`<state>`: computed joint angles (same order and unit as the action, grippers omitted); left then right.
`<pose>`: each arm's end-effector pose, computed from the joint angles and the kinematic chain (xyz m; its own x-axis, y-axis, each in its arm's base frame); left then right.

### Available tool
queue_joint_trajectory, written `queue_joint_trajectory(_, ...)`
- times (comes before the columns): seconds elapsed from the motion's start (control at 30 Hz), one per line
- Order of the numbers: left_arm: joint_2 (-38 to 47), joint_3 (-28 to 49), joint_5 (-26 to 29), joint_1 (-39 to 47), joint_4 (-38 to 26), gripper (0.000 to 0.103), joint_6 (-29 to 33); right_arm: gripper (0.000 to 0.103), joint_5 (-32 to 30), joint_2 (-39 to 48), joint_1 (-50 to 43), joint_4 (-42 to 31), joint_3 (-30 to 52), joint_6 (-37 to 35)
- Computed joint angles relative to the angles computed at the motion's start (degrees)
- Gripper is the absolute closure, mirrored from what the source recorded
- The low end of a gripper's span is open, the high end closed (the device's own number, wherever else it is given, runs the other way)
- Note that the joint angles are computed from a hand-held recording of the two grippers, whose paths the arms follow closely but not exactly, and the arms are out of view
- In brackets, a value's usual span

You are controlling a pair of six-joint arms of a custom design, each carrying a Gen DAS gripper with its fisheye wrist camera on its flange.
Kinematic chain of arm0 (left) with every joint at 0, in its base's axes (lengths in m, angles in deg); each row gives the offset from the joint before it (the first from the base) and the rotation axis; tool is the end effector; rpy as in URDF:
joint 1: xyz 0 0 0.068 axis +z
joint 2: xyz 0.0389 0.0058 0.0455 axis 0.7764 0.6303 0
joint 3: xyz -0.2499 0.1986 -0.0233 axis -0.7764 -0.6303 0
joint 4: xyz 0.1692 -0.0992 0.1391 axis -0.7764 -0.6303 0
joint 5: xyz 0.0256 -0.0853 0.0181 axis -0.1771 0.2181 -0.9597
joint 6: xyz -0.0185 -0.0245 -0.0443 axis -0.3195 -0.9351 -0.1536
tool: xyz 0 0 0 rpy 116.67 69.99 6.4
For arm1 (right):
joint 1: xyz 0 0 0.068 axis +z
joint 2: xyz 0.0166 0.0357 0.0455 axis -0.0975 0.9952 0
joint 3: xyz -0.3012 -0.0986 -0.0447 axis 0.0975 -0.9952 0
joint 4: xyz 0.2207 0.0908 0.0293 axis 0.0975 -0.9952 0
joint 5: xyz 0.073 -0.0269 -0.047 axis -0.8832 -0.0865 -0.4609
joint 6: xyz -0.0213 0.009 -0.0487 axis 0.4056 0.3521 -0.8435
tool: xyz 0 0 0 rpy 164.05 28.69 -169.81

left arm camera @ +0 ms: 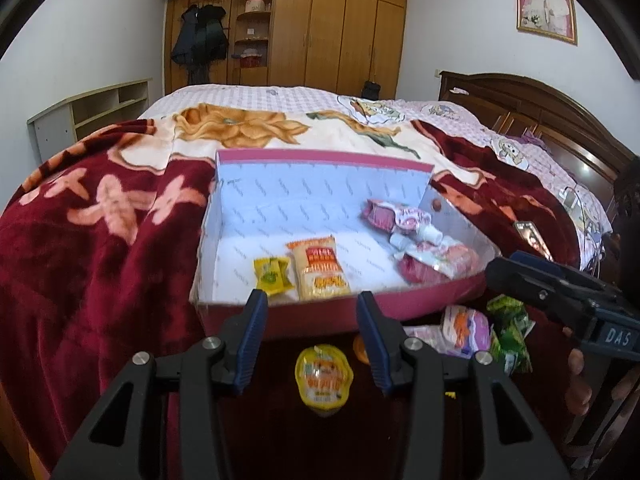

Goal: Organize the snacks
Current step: 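Move the left gripper back and grasp the yellow jelly cup, then grasp the green pea snack bag with the right gripper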

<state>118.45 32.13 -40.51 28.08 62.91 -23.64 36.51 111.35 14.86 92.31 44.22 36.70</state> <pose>0.3480 -0.1575 0.1552 -0.5018 0.3592 -0.7868 0.6500 0.7568 -0.0690 0.2779 0.0917 0.1534 -0.5317 0.3452 -0.7734 0.2238 0.9380 0.2648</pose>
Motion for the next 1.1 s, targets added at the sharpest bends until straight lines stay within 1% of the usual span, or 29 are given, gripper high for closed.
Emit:
queue_joint_trajectory(0.13,0.4,-1.7,-1.1,-0.1,1.7,0.054,0.5,0.012,0.9,0.3,1.4,1.1,-1.5,0.2)
queue_joint_trajectory(0.5,2.9,-3.4,-0.8,-1.0,3.2,0.054,1.2,0.012,4.5,3.6,5.1,4.7,-4.9,1.3)
queue_joint_trajectory(0.67,4.0,-4.5,-2.0,-1.8,6.2,0.054,1.5,0.012,5.2,6.1,5.7,7.0,-5.9,2.9)
queue_joint_trajectory(0.77,4.9,-4.4,-3.1,-2.0,7.0,0.054,1.3,0.012,7.3,7.2,6.8,8.6,-6.7,2.5)
queue_joint_trajectory(0.97,6.3,-3.3,-3.0,-1.6,6.3,0.055,0.7,0.012,7.7,7.6,7.5,11.1,-7.6,1.6)
queue_joint_trajectory(1.07,6.7,-3.8,-4.3,-2.1,7.5,0.056,1.2,0.012,7.8,7.8,7.6,11.9,-7.9,1.4)
queue_joint_trajectory(1.1,6.7,-4.0,-4.8,-2.3,8.1,0.058,1.3,0.012,7.8,7.8,7.6,12.2,-8.1,1.3)
